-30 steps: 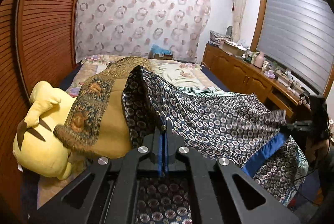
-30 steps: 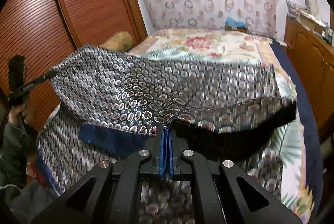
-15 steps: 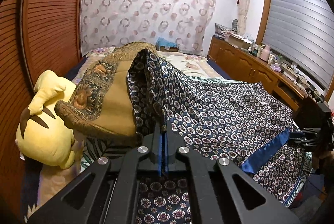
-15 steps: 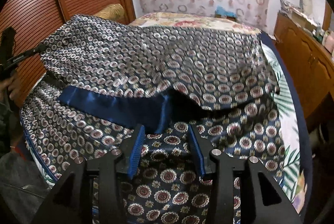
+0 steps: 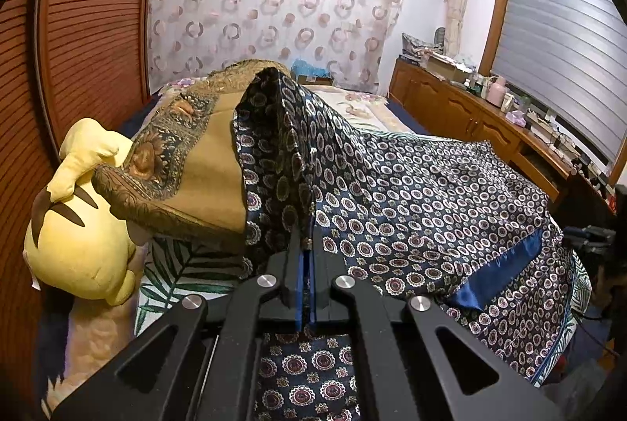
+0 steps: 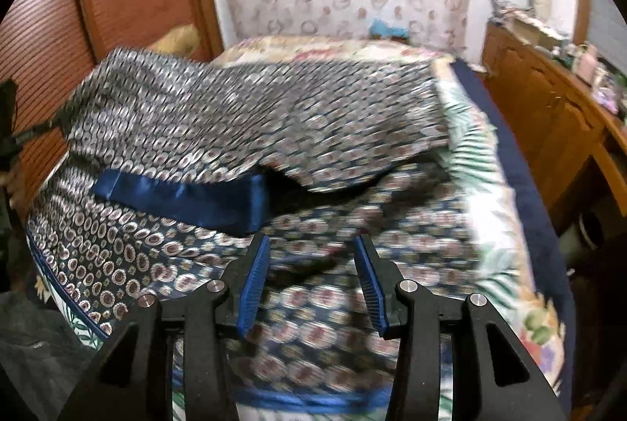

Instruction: Fold small clothes

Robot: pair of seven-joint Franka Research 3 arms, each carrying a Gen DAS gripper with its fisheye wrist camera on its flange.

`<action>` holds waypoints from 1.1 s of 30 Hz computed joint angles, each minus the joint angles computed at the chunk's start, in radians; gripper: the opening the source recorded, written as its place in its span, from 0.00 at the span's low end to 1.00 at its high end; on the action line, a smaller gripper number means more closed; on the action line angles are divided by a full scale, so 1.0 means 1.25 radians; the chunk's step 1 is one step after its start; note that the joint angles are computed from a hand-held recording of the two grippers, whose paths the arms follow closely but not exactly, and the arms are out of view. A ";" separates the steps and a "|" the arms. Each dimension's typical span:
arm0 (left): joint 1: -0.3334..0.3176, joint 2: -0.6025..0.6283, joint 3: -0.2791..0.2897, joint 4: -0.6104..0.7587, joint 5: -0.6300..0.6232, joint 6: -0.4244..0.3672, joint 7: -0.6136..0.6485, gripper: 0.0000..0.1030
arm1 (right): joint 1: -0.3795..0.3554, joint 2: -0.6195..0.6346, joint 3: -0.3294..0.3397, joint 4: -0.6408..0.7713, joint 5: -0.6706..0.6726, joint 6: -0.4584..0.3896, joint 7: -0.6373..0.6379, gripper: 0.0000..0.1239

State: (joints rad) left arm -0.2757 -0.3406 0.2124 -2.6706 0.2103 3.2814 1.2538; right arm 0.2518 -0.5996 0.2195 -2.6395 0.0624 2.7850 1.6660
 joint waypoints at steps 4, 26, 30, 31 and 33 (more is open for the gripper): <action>-0.015 0.008 0.010 0.001 -0.001 0.004 -0.004 0.02 | -0.044 -0.046 0.010 -0.032 -0.019 -0.022 0.034 0.37; 0.028 0.009 -0.034 -0.007 0.018 0.028 -0.041 0.02 | -0.079 -0.096 -0.032 -0.061 -0.054 -0.092 0.041 0.04; 0.050 0.004 -0.051 -0.010 0.033 0.029 -0.058 0.02 | -0.084 -0.132 -0.021 -0.061 -0.056 -0.138 0.035 0.05; 0.049 0.004 -0.049 -0.010 0.036 0.029 -0.060 0.02 | -0.084 -0.140 -0.019 -0.059 -0.056 -0.148 0.033 0.05; 0.044 0.005 -0.041 -0.009 0.043 0.027 -0.064 0.02 | -0.084 -0.157 -0.016 -0.055 -0.058 -0.168 0.032 0.05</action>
State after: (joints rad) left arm -0.2213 -0.3348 0.1613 -2.6817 0.2637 3.3152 1.1733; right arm 0.1474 -0.7955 0.2000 -2.7082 -0.0100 2.5749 1.7058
